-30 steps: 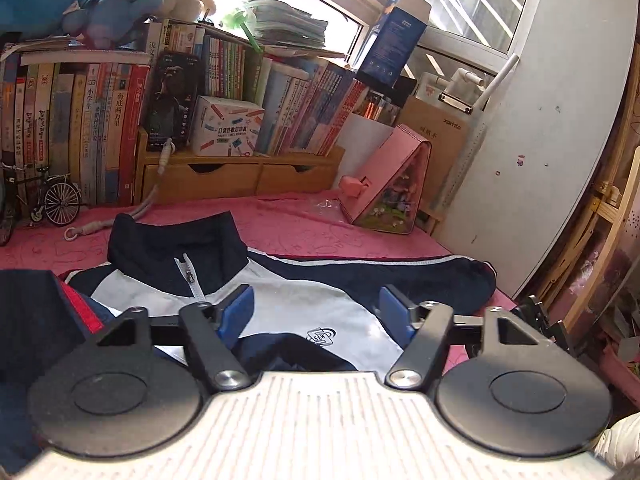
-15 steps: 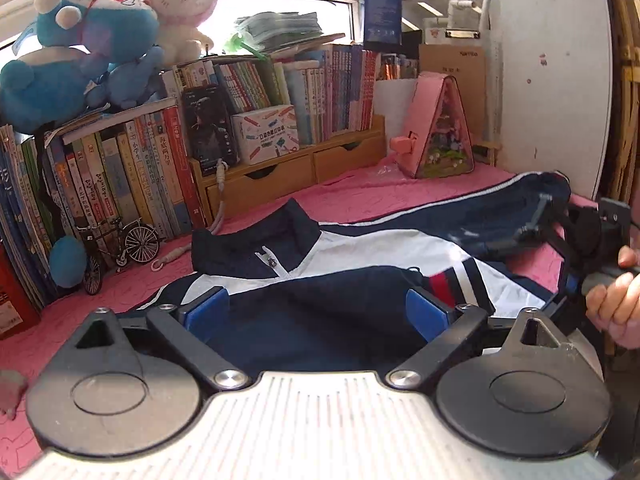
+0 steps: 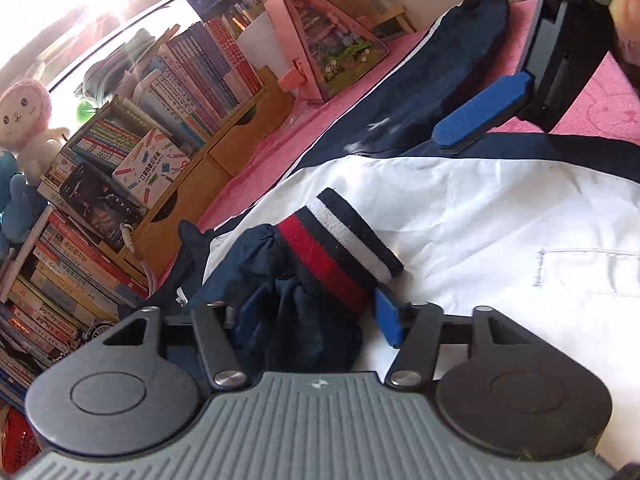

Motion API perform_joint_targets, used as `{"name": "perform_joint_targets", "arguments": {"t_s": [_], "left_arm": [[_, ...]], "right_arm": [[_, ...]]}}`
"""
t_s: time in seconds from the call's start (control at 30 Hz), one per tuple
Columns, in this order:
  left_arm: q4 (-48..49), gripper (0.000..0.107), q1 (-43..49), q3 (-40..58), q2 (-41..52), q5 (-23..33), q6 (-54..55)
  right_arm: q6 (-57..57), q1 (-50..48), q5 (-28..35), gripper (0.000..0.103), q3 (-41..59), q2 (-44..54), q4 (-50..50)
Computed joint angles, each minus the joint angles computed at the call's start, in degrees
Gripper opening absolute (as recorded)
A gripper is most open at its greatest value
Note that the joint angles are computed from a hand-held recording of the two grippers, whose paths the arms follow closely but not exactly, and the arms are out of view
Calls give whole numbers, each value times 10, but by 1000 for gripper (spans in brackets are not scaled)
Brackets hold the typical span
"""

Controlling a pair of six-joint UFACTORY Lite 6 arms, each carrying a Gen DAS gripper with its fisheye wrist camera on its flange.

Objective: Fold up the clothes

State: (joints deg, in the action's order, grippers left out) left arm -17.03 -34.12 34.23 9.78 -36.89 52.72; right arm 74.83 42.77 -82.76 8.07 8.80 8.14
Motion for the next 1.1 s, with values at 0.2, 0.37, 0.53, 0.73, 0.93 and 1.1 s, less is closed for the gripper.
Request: {"name": "perform_joint_targets", "arguments": {"t_s": [0.2,0.37,0.53,0.73,0.93,1.1], "left_arm": [[-76,24,112,-11,-62,-80,86],[-11,24,378,91,-92,-48,161],[6,24,580,315,77,-106,162],[-106,24,690,627,346,-8,223],[-197,23,700,779,525,28,315],[-454,24,702,959,646,113,485]], "right_arm": [[-291,133,291,95,90,-48,251],[-583,189,394,94,225,21,420],[-833,203,460,94,366,101,567],[-988,190,500,94,475,181,673],[-1160,187,505,95,540,218,803],[-1233,173,514,96,558,225,853]]}}
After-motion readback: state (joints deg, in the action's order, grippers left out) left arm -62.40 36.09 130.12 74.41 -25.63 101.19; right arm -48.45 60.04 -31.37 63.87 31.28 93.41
